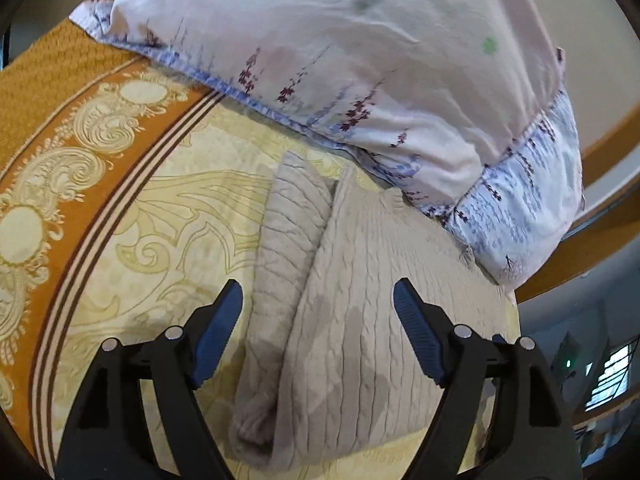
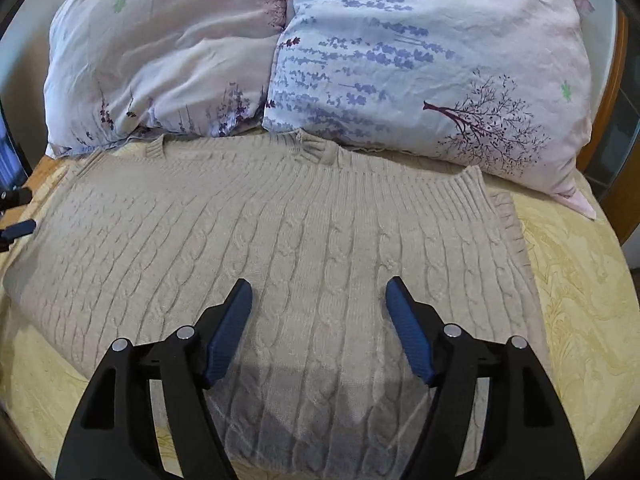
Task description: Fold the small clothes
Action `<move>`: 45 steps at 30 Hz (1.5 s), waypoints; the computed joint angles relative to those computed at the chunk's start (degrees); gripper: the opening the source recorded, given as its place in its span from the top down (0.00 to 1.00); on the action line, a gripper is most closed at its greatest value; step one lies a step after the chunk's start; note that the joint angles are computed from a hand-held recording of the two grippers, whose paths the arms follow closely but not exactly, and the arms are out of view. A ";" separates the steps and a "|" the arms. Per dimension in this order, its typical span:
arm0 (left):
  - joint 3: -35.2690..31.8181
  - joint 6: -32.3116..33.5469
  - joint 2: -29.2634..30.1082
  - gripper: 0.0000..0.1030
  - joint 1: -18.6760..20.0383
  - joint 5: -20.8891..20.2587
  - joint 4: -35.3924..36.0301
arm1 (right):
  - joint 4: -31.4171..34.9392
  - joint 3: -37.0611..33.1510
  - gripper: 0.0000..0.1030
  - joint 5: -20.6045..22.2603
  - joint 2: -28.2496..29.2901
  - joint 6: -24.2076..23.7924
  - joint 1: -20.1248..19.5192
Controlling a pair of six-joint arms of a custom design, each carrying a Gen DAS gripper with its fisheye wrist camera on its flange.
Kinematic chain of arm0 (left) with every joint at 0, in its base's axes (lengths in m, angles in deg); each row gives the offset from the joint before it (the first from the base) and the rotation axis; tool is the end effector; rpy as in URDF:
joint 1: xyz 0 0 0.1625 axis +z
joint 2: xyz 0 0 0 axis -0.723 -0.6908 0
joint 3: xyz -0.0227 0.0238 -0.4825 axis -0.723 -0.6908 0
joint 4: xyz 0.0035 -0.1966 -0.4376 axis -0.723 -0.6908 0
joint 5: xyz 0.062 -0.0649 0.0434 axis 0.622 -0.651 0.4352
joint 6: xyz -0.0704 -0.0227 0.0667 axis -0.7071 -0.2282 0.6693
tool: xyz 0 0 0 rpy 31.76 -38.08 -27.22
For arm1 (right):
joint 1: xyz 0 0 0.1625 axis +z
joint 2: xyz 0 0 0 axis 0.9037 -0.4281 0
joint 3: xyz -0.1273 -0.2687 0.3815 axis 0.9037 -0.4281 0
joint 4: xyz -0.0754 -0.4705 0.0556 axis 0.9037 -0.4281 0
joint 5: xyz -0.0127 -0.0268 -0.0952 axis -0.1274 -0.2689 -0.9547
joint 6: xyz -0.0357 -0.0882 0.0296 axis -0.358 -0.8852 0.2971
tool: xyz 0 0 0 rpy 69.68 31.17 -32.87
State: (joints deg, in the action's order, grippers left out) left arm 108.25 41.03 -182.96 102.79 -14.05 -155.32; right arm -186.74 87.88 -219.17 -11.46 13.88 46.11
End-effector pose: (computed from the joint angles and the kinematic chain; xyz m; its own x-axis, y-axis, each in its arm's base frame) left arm -0.1003 -0.4772 0.3485 -0.9810 -0.0780 -0.1774 0.0367 0.8241 -0.5652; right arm 0.2395 -0.4450 0.1664 -0.7096 -0.1116 0.6957 -0.5250 0.7423 -0.4164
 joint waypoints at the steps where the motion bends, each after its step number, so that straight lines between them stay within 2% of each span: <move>1: -0.36 -0.06 0.54 0.25 0.37 -0.53 -0.02 | 0.83 -0.05 0.31 0.18 -0.31 0.62 -0.09; 8: -1.68 -1.04 3.01 0.25 2.68 -2.56 -1.54 | 0.40 0.47 0.29 1.36 -0.66 0.71 -0.62; 17: -2.51 -0.74 3.95 0.29 3.61 -3.65 -2.46 | -0.23 0.77 0.29 1.87 -0.70 0.56 -0.84; 18: -2.55 -0.60 4.02 0.33 3.80 -4.39 -2.53 | -0.23 0.76 0.28 1.84 -0.68 0.53 -0.84; 29: -2.12 -1.92 4.47 0.48 4.24 -7.37 -3.56 | -0.37 0.76 0.27 1.90 -0.60 0.51 -0.90; 35: -2.18 -3.28 5.00 0.65 3.97 -8.49 -3.44 | -0.17 0.78 0.27 2.00 -0.80 0.73 -0.84; 37: -2.24 -3.49 5.21 0.78 3.32 -7.48 -2.94 | 0.43 0.96 0.27 2.94 -1.53 1.43 -0.98; 45: -2.65 -3.22 6.17 0.83 -0.91 -7.85 -7.34 | 0.13 2.85 0.27 8.32 -6.54 4.08 -2.65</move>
